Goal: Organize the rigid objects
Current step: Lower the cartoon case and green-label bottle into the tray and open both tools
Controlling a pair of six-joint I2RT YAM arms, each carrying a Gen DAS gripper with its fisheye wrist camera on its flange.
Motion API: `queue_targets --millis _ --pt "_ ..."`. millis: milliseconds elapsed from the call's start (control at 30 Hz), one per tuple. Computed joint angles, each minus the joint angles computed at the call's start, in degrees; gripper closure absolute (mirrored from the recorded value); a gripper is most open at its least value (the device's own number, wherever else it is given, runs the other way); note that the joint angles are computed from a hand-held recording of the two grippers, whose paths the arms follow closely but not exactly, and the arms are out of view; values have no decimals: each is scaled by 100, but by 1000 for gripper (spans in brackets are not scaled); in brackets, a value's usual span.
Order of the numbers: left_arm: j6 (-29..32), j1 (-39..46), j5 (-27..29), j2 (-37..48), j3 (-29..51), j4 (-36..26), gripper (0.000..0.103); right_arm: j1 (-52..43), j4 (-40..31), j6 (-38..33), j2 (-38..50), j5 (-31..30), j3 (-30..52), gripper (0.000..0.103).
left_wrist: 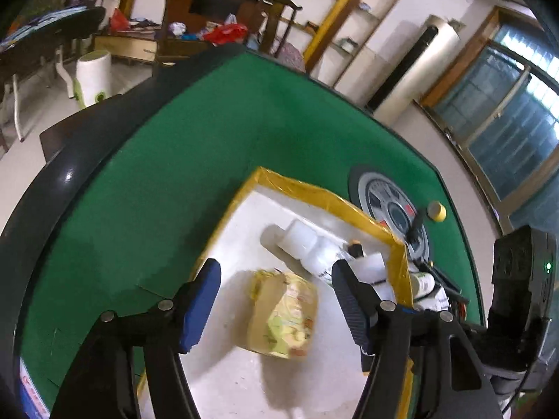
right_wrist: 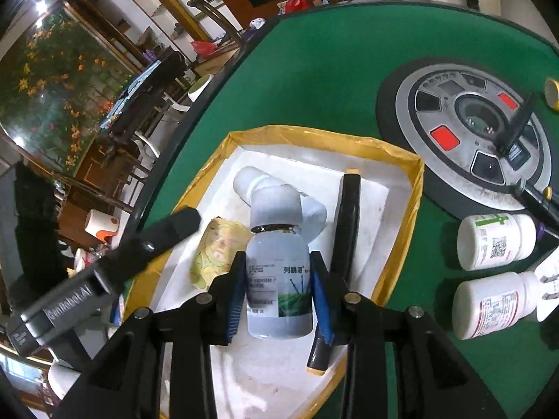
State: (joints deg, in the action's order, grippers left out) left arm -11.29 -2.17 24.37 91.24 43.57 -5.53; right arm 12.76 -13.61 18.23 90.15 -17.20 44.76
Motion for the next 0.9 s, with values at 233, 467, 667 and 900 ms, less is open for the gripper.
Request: queue_targets --millis 233,467,667,900 --pt "-209 -128 -230 17 -175 252 34 35 62 5 -30 -393 -57 62" --pt "-450 -365 -665 -115 -421 390 31 -142 58 36 -670 -591 -472 56" --pt "-483 -513 -870 -475 -882 662 23 -733 -369 -379 -2150 -666 -1209 55" --pt "-680 -498 -437 -1609 -1352 659 23 -3111 -1697 -1849 -4012 -1249 -1801 46"
